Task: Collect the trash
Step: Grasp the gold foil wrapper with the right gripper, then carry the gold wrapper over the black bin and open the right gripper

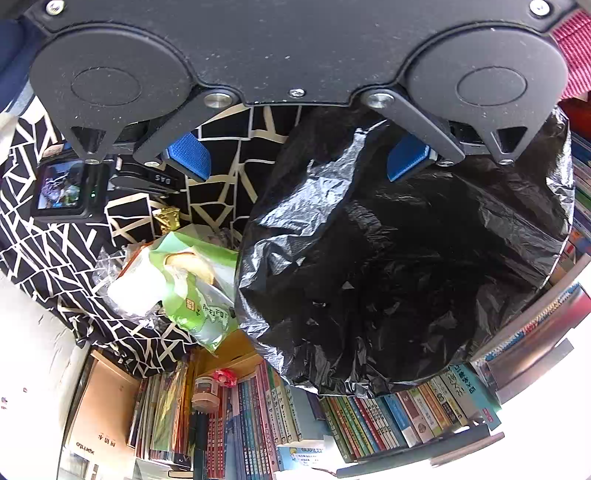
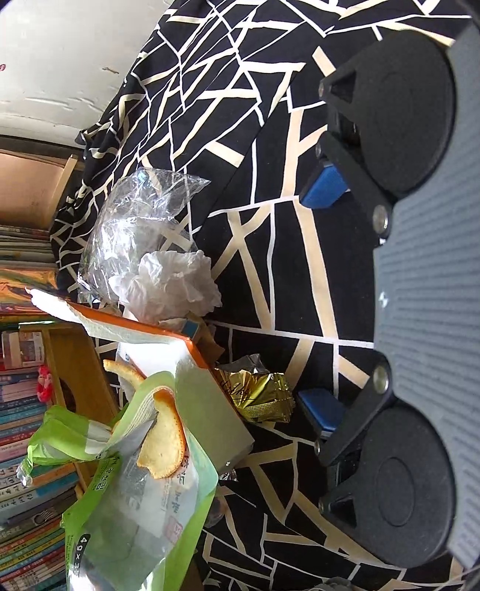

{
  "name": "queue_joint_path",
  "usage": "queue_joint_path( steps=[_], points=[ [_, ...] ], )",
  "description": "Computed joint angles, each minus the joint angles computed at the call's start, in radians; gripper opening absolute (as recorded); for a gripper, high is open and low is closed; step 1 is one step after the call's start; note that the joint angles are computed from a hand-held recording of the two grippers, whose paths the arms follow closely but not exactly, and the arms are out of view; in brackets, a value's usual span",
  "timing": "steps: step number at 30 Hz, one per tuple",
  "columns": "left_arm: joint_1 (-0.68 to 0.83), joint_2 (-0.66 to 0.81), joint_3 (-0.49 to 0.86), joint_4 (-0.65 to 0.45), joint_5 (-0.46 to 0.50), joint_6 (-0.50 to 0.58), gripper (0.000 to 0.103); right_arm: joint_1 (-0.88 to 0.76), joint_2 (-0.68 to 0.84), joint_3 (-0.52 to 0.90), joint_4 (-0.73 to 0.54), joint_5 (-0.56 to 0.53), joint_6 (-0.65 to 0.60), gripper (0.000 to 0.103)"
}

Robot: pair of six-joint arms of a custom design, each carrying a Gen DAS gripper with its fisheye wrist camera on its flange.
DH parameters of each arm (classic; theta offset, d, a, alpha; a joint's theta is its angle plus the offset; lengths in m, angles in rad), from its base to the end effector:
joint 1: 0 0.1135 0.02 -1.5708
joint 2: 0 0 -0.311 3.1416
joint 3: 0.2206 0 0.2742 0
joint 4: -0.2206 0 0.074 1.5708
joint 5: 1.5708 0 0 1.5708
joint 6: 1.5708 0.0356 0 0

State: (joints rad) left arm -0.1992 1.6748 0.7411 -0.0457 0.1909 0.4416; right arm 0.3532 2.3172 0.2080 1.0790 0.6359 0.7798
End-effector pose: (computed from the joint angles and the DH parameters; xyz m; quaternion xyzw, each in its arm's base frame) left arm 0.3127 -0.0700 0.1530 0.3263 0.8950 -0.0554 0.2990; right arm 0.1934 0.0488 -0.0067 0.2754 0.8770 -0.1181 0.3757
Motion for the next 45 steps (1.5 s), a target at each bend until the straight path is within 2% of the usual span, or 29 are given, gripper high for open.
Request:
queue_joint_path(
  steps=[4, 8, 14, 19, 23, 25, 27, 28, 29, 30, 32, 37, 45],
  points=[
    [0.020, -0.007, -0.015, 0.023, 0.024, 0.011, 0.096, -0.012, -0.018, -0.002, -0.011, -0.018, -0.024, 0.103],
    [0.050, -0.017, -0.020, 0.024, 0.063, 0.011, 0.091, -0.039, -0.096, 0.006, -0.114, -0.057, -0.044, 0.103],
    [0.065, -0.022, -0.036, 0.053, 0.066, 0.019, 0.084, 0.017, -0.132, -0.052, 0.040, 0.014, -0.088, 0.103],
    [0.084, -0.016, -0.028, 0.047, 0.084, 0.022, 0.072, 0.013, -0.161, -0.039, 0.073, -0.036, -0.191, 0.097],
    [0.094, -0.003, -0.012, 0.032, 0.083, 0.029, 0.062, -0.028, -0.140, -0.003, 0.074, -0.089, -0.257, 0.085],
    [0.099, 0.003, -0.001, 0.016, 0.089, 0.028, 0.060, -0.047, -0.121, 0.020, 0.063, -0.134, -0.274, 0.071],
    [0.106, 0.009, 0.014, -0.007, 0.101, 0.026, 0.058, -0.059, -0.119, 0.046, 0.009, -0.185, -0.267, 0.039],
    [0.110, 0.010, 0.018, -0.015, 0.107, 0.028, 0.058, -0.055, -0.124, 0.054, -0.019, -0.188, -0.255, 0.039],
    [0.112, 0.012, 0.021, -0.019, 0.112, 0.030, 0.057, -0.045, -0.129, 0.054, -0.023, -0.185, -0.255, 0.032],
    [0.114, 0.012, 0.022, -0.020, 0.117, 0.031, 0.057, -0.047, -0.155, 0.060, -0.062, -0.199, -0.260, 0.028],
    [0.117, 0.013, 0.022, -0.020, 0.121, 0.031, 0.057, -0.032, -0.237, 0.069, -0.180, -0.209, -0.217, 0.028],
    [0.127, 0.015, 0.021, -0.019, 0.138, 0.034, 0.057, 0.044, -0.500, 0.014, -0.365, -0.257, -0.172, 0.028],
    [0.140, 0.008, 0.015, -0.022, 0.157, 0.031, 0.057, 0.226, -1.013, -0.014, -0.655, -0.175, -0.189, 0.028]
  ],
)
